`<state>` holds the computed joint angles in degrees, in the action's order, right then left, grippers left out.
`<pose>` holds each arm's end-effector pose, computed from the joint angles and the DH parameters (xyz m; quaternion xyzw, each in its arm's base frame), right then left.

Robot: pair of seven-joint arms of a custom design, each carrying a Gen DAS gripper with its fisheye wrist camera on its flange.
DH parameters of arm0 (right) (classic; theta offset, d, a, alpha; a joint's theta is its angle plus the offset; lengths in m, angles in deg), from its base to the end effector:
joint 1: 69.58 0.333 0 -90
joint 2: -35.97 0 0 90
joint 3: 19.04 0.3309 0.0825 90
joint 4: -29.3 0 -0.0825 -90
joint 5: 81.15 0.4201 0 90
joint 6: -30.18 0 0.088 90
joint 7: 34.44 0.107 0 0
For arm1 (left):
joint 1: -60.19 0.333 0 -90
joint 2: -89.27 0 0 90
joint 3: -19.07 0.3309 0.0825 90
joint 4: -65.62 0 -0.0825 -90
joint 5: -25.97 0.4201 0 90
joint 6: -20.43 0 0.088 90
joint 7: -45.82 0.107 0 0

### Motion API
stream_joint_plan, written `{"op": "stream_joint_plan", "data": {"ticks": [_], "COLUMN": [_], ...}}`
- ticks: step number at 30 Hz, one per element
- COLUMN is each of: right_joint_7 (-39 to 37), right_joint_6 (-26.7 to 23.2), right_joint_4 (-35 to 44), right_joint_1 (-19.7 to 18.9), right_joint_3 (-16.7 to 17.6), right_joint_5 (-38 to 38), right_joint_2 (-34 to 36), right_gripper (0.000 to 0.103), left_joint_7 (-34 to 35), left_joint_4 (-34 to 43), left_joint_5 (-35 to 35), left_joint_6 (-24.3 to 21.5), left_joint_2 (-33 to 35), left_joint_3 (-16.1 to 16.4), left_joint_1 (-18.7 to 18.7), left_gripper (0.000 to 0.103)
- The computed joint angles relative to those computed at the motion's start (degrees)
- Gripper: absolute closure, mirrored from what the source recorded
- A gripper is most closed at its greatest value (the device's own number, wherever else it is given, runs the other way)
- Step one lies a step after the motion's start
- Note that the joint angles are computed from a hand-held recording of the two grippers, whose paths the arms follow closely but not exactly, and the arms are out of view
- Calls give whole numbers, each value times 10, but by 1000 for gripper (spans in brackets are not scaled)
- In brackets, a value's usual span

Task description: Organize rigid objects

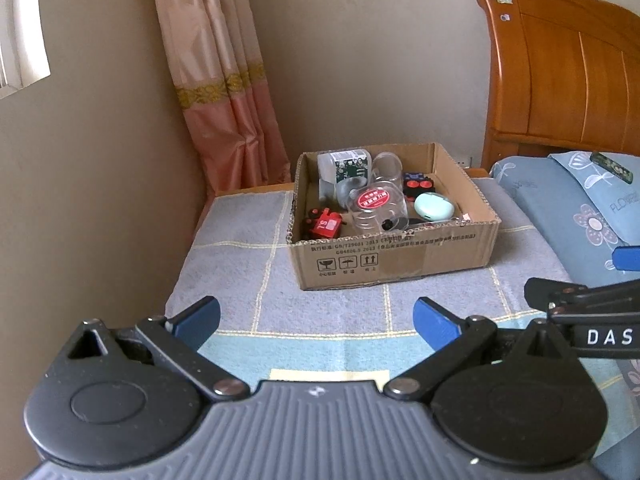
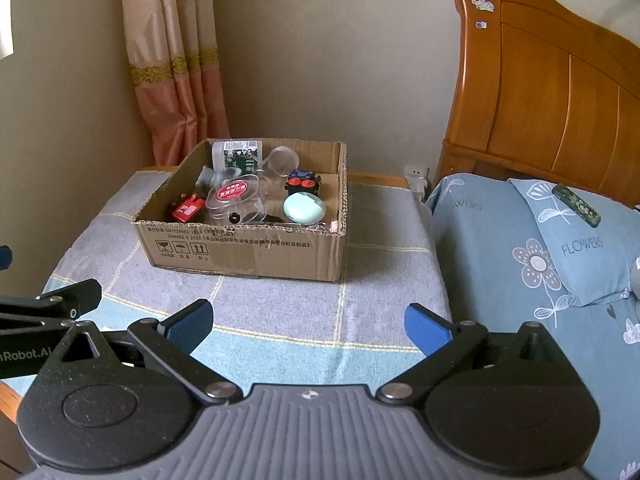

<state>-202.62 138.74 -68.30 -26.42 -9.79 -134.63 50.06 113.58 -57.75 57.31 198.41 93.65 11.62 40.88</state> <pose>0.4646 0.4925 0.4709 -0.4556 0.7924 -0.3543 0.1976 0.5356 -0.3175 0.4550 -0.4171 0.8023 -0.3424 0.2551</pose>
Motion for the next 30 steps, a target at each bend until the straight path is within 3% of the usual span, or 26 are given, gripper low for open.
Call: {"op": "stream_joint_plan", "data": {"ticks": [30], "right_joint_7": [3], "right_joint_6": [-3], "right_joint_4": [1], "right_joint_1": [4], "right_joint_3": [0], "right_joint_5": [-6], "right_joint_2": [0], "right_gripper": [0], "left_joint_7": [-58], "left_joint_4": [3], "left_joint_5": [58], "left_joint_6": [2], "left_joint_2": [-2], "left_joint_3": [5], "left_joint_1": [1], "left_gripper": [1]}}
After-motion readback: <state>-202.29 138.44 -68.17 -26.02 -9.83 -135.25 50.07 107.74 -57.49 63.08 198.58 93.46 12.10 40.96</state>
